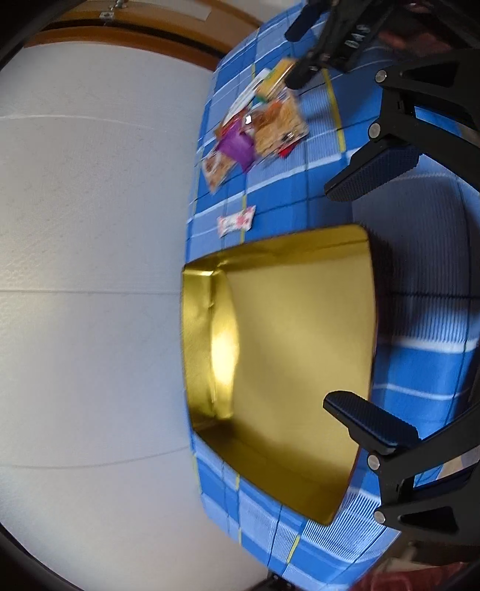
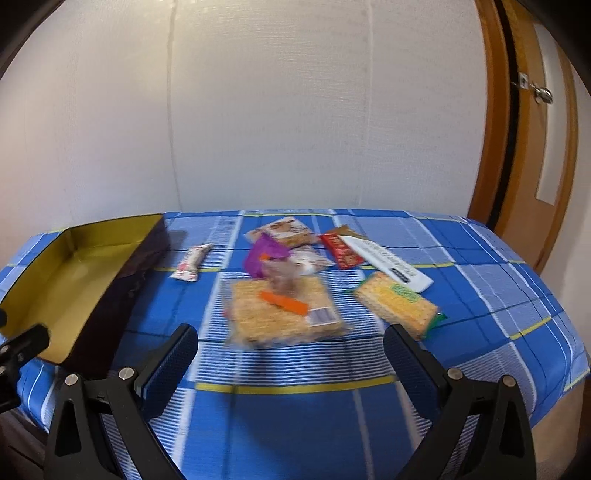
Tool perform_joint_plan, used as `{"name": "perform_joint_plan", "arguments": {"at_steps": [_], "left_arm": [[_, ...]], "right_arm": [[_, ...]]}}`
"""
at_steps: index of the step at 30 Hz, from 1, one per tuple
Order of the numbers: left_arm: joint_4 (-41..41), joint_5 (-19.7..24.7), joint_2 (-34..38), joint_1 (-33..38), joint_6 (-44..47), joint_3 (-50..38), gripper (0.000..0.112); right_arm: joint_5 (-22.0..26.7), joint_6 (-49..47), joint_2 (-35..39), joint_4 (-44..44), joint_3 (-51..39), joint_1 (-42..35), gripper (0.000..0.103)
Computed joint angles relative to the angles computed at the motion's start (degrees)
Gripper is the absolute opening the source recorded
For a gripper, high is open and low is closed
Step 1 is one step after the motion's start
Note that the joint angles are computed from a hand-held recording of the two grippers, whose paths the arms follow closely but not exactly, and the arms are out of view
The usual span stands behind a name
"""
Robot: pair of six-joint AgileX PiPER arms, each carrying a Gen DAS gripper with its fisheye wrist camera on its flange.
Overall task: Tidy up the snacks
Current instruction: 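Grasp the orange-wrapped cake with the left tool while the right tool grasps the WEIDAN crackers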
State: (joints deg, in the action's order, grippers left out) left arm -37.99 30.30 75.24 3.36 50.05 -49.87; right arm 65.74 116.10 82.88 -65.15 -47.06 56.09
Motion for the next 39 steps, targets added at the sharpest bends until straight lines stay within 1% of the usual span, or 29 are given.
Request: {"name": "perform_joint_plan", "arguments": {"at_steps": [2,5,6,7,8,10,11,12,13,15,16,18,20,22,24,26,29,31,33,34,35,36,37,38,39], "left_arm": [[2.19,0.11,0.01,-1.26,-1.89,0.11,0.103],[3.41,-1.93,-1.38,-2.94,-2.77,1.65,0.103],[4.37,-3.01,-2.03,-3.77,-3.50,2.30,0.103],[4.46,-4.04,-2.79,-4.51,-3.14,3.20,0.103],[3.42,-4.12,-3.13,-4.60,-1.49,3.69,0.103],[0.70,-2.38,-3.26,-4.18,2.47,4.01,0.103],[0.30,-1.70,-3.03,-4.20,2.98,3.82,0.103],[-0.19,-0.91,-3.10,-4.14,3.54,3.89,0.103],[-0.65,-0.41,-3.09,-4.13,4.04,3.99,0.103],[-2.29,1.78,-2.67,-3.66,5.75,3.72,0.103],[-2.59,2.18,-2.68,-3.70,5.94,3.77,0.103],[-2.38,1.89,-2.83,-4.60,5.67,4.07,0.103],[-2.08,2.03,-3.02,-5.09,5.52,4.24,0.103],[-1.28,2.11,-3.09,-5.83,4.66,4.39,0.103],[-0.56,2.64,-3.20,-6.40,3.44,4.42,0.103],[1.96,2.36,-3.03,-7.86,-0.22,4.19,0.103],[4.39,3.02,-2.50,-9.97,-4.86,3.35,0.103],[6.62,2.13,-2.35,-12.50,-8.96,2.66,0.103],[10.64,1.16,-1.76,-15.78,-14.38,1.19,0.103],[14.43,0.49,-1.16,-18.18,-19.05,0.00,0.103],[16.79,0.29,-0.45,-19.62,-21.91,-1.06,0.103],[19.06,0.77,0.67,-21.50,-25.04,-2.87,0.103],[20.15,1.86,2.02,-22.94,-27.20,-5.01,0.103],[21.13,2.87,3.24,-24.06,-29.07,-6.91,0.103],[22.79,3.81,4.81,-25.40,-31.42,-9.07,0.103]], "right_arm": [[-0.11,-0.36,-1.90,1.18,1.52,-1.29,0.098],[-2.41,-2.32,-5.33,3.46,4.25,-4.97,0.092],[-4.17,-3.31,-6.87,4.57,5.46,-7.02,0.091],[-5.39,-3.71,-7.94,5.11,6.39,-8.03,0.086],[-8.18,-4.70,-9.81,5.90,7.98,-10.19,0.081],[-14.55,-8.64,-13.24,8.23,10.54,-15.15,0.077],[-16.39,-10.33,-14.16,9.14,11.20,-16.52,0.072],[-17.52,-11.92,-14.89,9.92,11.63,-17.52,0.070],[-17.47,-13.91,-15.38,10.64,11.64,-18.23,0.069],[-14.83,-18.61,-15.78,10.78,10.75,-20.07,0.069],[-15.04,-20.95,-15.76,11.16,10.27,-21.33,0.069],[-19.90,-29.93,-15.56,13.12,9.85,-28.18,0.069],[-24.99,-38.52,-13.54,15.44,9.32,-34.97,0.069],[-28.86,-44.06,-11.31,17.65,8.79,-39.41,0.069],[-33.96,-50.68,-9.21,22.31,8.01,-44.00,0.069],[-36.16,-54.55,-7.80,23.94,7.47,-45.57,0.069],[-35.34,-57.96,-4.62,25.50,5.73,-45.93,0.068],[-35.90,-59.01,-5.27,28.10,6.11,-46.28,0.067],[-39.02,-64.38,-7.42,34.77,7.70,-47.51,0.067],[-40.23,-67.97,-7.95,38.83,8.22,-48.02,0.067],[-40.87,-69.95,-8.07,41.38,8.58,-48.26,0.067],[-40.95,-70.09,-7.95,41.64,8.59,-48.29,0.067],[-40.89,-68.10,-7.12,39.61,8.13,-47.99,0.067],[-39.91,-65.84,-6.34,37.60,7.50,-47.87,0.065],[-40.00,-64.91,-5.92,36.72,7.24,-48.20,0.062]]}}
